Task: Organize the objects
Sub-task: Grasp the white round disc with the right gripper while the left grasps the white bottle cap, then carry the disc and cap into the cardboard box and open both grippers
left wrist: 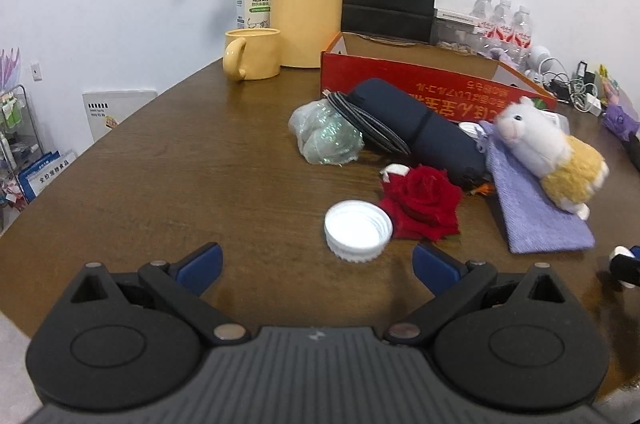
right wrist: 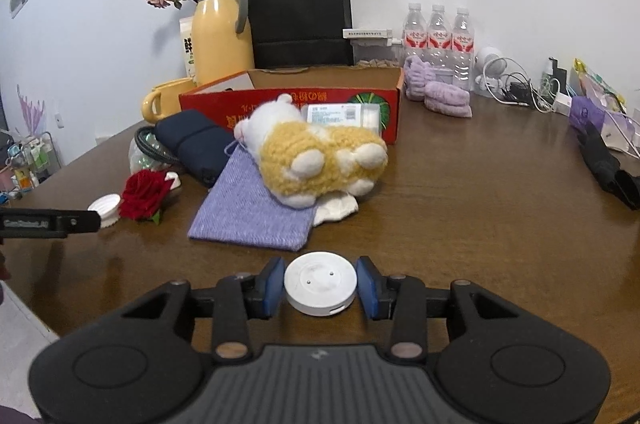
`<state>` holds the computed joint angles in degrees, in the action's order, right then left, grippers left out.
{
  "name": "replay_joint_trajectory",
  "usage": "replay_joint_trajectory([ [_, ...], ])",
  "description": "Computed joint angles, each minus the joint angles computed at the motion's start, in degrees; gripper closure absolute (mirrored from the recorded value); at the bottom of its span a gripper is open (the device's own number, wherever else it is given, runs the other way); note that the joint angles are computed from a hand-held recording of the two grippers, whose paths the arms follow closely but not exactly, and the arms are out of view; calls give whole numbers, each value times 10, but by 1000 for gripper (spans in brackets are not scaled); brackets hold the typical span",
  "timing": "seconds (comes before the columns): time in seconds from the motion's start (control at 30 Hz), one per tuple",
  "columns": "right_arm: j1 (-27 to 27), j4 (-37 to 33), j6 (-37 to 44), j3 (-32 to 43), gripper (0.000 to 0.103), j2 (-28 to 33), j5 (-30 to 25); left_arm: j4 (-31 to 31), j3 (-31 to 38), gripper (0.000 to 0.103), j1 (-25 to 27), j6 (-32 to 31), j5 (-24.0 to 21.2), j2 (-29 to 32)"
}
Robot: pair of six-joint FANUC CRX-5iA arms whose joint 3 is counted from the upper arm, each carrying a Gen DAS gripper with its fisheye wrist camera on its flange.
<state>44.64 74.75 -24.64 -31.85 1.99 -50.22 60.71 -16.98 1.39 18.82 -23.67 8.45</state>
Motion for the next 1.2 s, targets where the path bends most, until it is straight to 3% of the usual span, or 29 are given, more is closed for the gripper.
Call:
replay_joint_trajectory([
  [0.1,-12,9,8,6,65,3,17,10,12,2,-7,-14,8,13],
  [0.17,-18,14,14,9,65,6,28,29,18,11,-9,-35,-4,23],
  [0.23,-24,19,23,13,65,8,44,30,31,32,-5,-34,-29,35],
  [0.27,-27,20,28,15,65,9,52,30,36,51,-3,-30,-39,39],
  [0.3,-30,24,31,17,65,10,59,50,29,62,-8,-50,-30,37],
  [0.4,-40,36,34,20,65,11,79,54,35,62,-2,-57,-56,42],
  [0.53,-56,63,27,23,65,9,101,76,38,62,-3,-72,-48,40],
  [0.73,-98,143,8,40,65,11,121,196,57,62,-35,-173,-19,45],
  [0.93,-153,221,5,97,65,42,124,284,128,62,-88,-235,12,83],
  [1.07,-189,254,19,152,65,76,137,248,207,62,-109,-177,25,128],
  [1.2,-215,224,68,222,65,120,150,137,297,62,-111,-48,27,178],
])
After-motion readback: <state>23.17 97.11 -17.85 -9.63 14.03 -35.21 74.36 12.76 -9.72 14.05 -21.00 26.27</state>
